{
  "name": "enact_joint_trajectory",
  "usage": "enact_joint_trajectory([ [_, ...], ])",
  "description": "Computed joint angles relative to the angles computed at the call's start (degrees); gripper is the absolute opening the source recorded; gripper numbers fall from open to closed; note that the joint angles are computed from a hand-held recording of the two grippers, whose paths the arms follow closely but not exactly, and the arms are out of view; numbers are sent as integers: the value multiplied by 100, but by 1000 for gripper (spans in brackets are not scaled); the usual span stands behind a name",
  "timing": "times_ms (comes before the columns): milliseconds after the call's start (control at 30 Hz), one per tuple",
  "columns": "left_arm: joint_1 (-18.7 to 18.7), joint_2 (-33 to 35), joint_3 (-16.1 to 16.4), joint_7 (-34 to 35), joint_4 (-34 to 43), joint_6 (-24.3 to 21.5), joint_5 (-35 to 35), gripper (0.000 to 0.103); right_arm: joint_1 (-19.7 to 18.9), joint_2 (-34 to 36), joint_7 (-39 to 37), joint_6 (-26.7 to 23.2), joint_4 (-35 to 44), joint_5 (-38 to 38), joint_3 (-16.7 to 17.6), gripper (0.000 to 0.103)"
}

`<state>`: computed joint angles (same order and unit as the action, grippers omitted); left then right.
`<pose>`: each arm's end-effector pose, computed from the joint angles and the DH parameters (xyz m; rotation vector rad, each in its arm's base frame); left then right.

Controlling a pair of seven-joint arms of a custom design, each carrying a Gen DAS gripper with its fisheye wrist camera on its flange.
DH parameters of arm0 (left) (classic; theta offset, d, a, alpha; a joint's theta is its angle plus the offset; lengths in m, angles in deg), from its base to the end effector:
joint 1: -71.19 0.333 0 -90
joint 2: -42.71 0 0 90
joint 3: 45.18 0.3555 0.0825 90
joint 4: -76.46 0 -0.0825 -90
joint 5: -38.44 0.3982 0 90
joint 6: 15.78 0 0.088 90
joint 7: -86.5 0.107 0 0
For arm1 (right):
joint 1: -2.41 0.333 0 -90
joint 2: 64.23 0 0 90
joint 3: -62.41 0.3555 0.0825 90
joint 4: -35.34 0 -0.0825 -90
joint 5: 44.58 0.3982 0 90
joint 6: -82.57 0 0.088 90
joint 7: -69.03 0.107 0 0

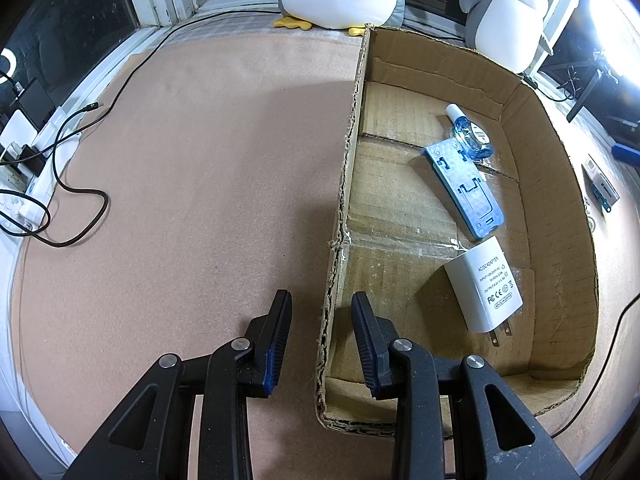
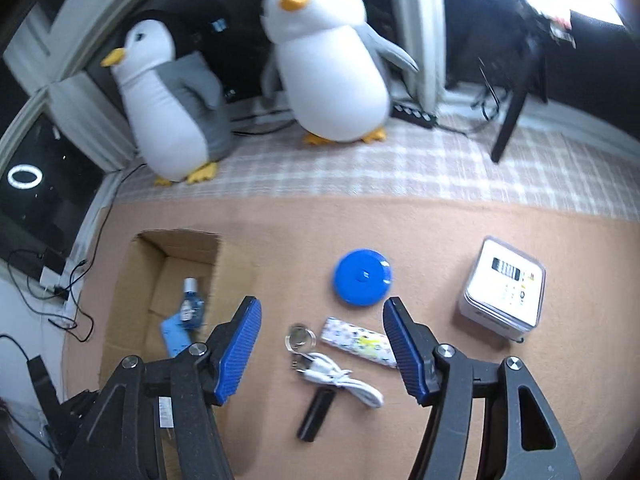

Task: Organize rigid objects
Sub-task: 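Move the right tool back toward the remaining items on the mat, then close the right tool on the blue round tape measure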

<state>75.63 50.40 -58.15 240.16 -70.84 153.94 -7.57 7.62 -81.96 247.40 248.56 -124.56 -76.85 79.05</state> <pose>0.4681 -0.0224 0.2586 -1.5392 2.5331 -0.4840 0.3577 0.1745 0.3571 -1.2205 2.4120 -0.3564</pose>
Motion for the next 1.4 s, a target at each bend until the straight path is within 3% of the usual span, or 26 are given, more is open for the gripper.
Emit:
enact_joint_trajectory([
  [200, -10, -27, 29, -65, -13, -27, 95, 34, -184, 544, -168, 699, -140, 261, -324, 60],
  [400, -17, -32, 43, -106, -7, -43, 141, 34, -238, 1107, -347, 869, 40, 378, -529, 60],
  [800, -15, -14, 32, -166, 9, -44, 184, 34, 497, 1599, -676, 6, 627, 467, -1155, 60],
  [967, -14, -14, 29, -174, 10, -44, 188, 34, 684, 1692, -768, -399, 828, 438, -1240, 60],
  [1100, -14, -11, 28, -184, 13, -43, 198, 34, 810, 1770, -866, -673, 964, 470, -1278, 46],
  [1400, -9, -10, 25, -192, 16, -45, 212, 34, 921, 1752, -785, -709, 982, 344, -1333, 46],
])
